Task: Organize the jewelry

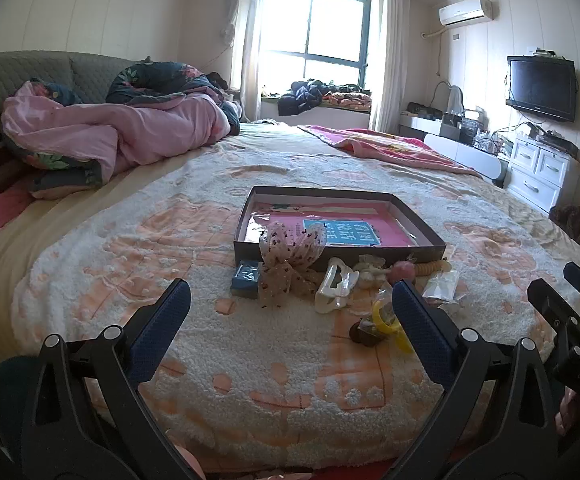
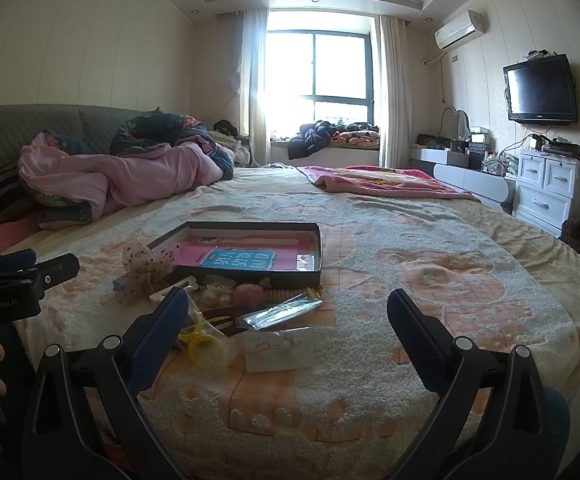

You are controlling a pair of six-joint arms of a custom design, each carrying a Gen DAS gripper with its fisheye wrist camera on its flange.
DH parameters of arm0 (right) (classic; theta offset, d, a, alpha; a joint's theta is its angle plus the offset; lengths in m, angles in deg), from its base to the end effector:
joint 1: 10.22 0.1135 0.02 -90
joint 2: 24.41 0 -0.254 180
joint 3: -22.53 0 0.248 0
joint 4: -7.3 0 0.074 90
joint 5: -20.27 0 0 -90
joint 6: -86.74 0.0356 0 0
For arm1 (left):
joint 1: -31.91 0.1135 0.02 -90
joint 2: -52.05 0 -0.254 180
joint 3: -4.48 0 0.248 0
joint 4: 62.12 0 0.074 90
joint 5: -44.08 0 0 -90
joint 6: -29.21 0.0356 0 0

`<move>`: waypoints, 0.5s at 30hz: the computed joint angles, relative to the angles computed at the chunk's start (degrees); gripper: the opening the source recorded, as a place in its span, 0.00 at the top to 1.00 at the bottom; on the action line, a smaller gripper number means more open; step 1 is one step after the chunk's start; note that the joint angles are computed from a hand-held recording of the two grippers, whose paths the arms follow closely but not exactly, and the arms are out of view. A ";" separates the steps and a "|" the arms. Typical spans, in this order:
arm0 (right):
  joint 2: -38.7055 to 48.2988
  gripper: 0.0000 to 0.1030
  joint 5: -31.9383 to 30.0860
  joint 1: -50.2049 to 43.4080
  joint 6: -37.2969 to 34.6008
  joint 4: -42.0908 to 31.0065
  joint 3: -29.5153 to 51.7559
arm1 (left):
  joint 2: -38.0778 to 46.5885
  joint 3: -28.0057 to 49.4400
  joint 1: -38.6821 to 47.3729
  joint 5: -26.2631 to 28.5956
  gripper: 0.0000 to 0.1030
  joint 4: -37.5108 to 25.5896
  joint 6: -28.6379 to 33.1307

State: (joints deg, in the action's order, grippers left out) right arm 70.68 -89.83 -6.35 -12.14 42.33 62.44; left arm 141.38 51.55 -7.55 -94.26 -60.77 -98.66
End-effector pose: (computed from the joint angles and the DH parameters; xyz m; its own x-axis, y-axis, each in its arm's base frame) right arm 0.2835 0.0314 0.1259 -0.2801 -0.1642 -0.9458 -0.4337 0.9006 -0.0280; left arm 0.2287 -0.1538 0.1367 -0.3909 -0.2068 -0.8969 -0.3210 0.9439 -0.0777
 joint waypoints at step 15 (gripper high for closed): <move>-0.34 0.06 -0.08 -0.01 0.05 -0.39 0.12 | -0.38 0.33 0.21 -0.08 0.10 -0.75 0.11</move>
